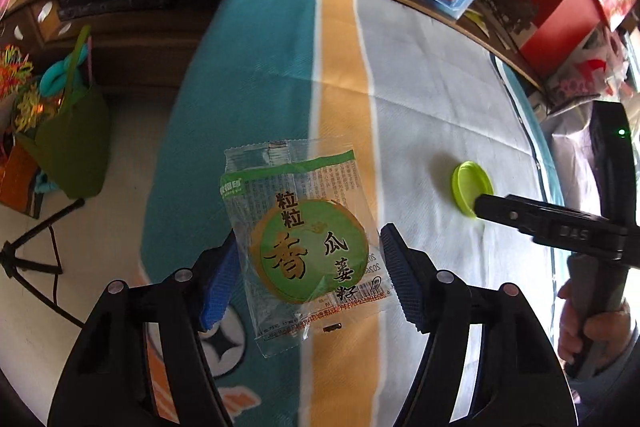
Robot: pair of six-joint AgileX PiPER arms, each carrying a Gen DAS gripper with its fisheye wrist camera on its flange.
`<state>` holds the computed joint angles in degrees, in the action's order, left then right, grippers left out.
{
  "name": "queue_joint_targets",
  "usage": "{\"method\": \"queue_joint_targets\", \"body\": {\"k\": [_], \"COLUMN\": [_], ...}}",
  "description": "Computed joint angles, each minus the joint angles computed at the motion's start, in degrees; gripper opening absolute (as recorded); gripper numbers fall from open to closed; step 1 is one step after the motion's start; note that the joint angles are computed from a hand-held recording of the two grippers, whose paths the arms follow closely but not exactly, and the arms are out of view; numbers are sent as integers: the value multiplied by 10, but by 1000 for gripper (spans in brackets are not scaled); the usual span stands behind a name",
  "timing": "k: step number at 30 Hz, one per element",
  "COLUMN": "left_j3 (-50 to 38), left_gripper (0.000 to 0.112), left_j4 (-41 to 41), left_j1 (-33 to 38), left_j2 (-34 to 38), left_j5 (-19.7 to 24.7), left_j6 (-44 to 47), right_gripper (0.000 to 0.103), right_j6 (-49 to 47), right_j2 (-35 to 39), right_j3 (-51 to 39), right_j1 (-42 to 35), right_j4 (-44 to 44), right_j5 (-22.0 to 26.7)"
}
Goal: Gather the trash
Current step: 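Grasp the green snack packet with the left gripper while the right grasps the green lid, then carry the snack packet and green lid over the teal bin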
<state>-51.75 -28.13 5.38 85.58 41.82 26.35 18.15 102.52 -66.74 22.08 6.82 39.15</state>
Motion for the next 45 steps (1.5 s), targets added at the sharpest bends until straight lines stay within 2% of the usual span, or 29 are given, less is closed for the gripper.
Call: {"method": "queue_joint_targets", "body": {"k": [1,7,9,14,21,31,39,45], "left_j3": [5,13,10,14,11,-20,-83,-171], "left_gripper": [69,69,69,69,69,69,69,69], "left_j4": [-2,-16,-18,-26,-1,94,194,261], "left_j1": [9,21,12,-7,-84,-235,-385,-498], "left_j2": [-5,-11,-8,-15,-31,-52,-23,40], "left_j5": [3,12,11,8,-8,-15,-15,7], "left_j6": [4,21,16,18,-33,-172,-310,-393], "right_gripper": [84,67,53,53,53,53,53,54], "right_j6": [22,109,137,109,43,-129,-388,-565], "right_j2": [4,20,14,-20,-140,-318,-391,-384], "right_j3": [-3,-14,-1,32,114,226,252,241], "right_j1": [11,60,76,34,-54,-252,-520,-736], "right_j4": [-29,-175,-227,-164,-73,63,216,290], "right_j5": [-5,-7,-16,-15,-24,17,123,206]}}
